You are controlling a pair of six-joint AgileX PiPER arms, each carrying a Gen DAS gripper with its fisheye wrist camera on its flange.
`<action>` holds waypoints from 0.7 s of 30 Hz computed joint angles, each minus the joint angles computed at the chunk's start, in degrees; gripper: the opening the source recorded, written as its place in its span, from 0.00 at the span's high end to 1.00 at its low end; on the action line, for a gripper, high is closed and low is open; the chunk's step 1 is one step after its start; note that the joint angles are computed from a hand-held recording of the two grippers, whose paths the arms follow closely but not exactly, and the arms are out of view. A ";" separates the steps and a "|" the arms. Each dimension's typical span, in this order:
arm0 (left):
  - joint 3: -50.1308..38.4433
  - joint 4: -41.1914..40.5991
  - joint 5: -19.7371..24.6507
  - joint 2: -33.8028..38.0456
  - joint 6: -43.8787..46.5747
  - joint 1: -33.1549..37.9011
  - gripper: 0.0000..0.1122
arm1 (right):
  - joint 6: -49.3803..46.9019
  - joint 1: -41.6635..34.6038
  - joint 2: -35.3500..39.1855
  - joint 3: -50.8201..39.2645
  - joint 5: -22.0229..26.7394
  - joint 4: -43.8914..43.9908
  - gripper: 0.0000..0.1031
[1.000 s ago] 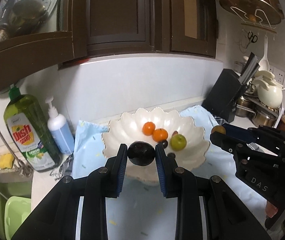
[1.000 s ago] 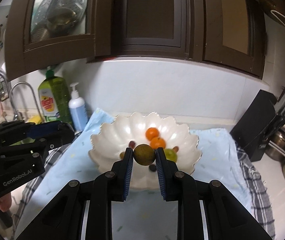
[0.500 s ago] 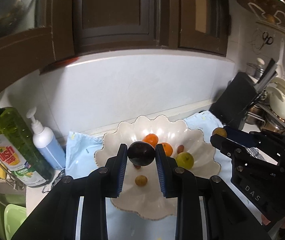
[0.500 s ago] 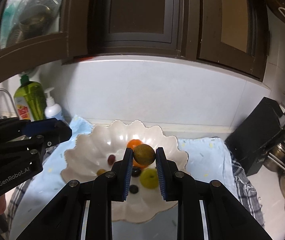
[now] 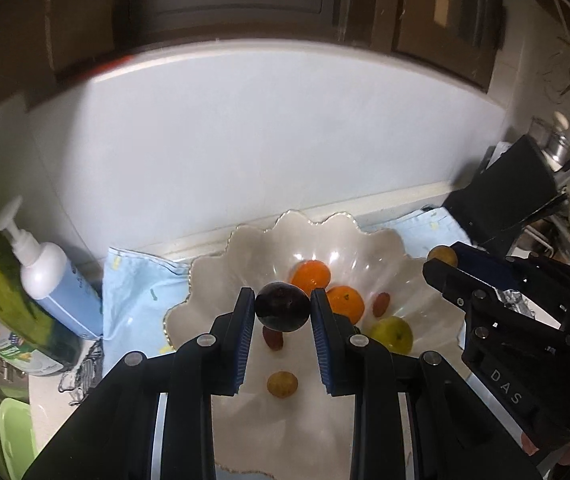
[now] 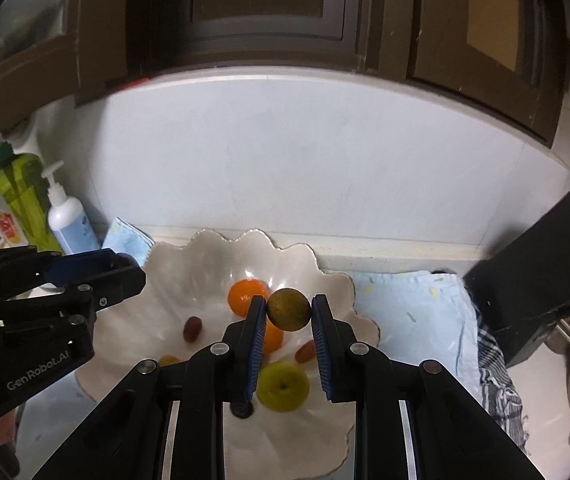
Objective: Organize fruits
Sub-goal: 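Carry the plum and brown fruit into the bowl and open both grippers, then withdraw both grippers up out of the bowl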
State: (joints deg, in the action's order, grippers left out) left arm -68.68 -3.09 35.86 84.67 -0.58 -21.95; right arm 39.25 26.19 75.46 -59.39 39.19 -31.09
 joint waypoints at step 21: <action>-8.90 7.10 6.58 11.52 -9.29 -0.96 0.50 | -13.79 -8.92 10.66 -4.66 -0.71 14.81 0.56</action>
